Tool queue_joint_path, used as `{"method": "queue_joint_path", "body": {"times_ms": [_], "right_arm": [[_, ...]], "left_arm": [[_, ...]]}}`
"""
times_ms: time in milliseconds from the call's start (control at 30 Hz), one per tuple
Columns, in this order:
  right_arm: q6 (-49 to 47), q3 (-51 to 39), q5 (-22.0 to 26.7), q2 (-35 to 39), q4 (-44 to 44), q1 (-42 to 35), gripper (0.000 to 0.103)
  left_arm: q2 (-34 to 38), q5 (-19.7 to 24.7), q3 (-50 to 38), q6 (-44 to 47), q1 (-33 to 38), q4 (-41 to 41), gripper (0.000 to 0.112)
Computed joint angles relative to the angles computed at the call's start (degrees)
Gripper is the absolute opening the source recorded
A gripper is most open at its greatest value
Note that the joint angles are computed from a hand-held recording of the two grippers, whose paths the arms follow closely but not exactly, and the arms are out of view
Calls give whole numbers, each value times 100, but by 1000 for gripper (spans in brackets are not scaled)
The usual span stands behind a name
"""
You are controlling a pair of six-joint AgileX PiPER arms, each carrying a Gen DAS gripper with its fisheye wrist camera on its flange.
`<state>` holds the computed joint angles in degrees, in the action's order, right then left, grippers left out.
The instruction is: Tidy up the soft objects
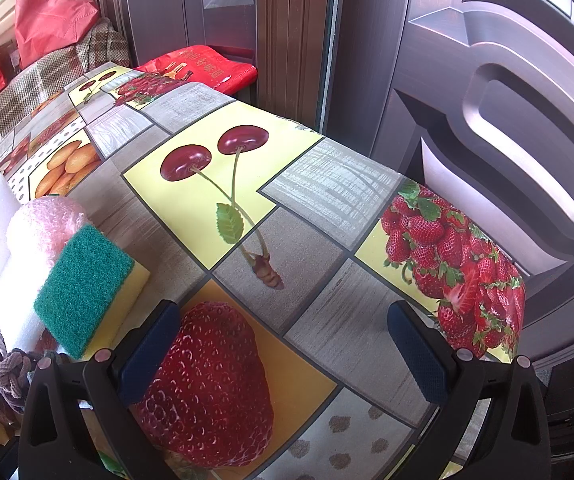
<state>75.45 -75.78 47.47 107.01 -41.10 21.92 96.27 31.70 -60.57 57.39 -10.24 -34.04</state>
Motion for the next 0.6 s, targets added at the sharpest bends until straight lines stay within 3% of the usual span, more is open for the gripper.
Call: {"method": "queue_joint_path", "body": {"times_ms": [100,267,367,467,533,600], "right_arm": [[-1,-5,4,3,1,2,103],[-17,87,-114,-52,-9,-27,103],[-308,209,-320,-130,-1,-83,103],[-180,703,-915,-474,-142,-207,103],[441,1354,-1767,-934,-490,-417,103],[1587,2067,-2628,-1493,-1501,-635,103]], "left_arm": [[-354,-363,348,251,-45,-292,102],[-1363,188,832,1617,584,-2043,103],[-2019,604,1079,2158,1364,-2738,103],[-2434,1207,1299,2737,2554,-3421,103],[-2492,1420,1357,2968,3269,-3590,103],[-2434,1814,1389,3219,4025,-3661,103]]}}
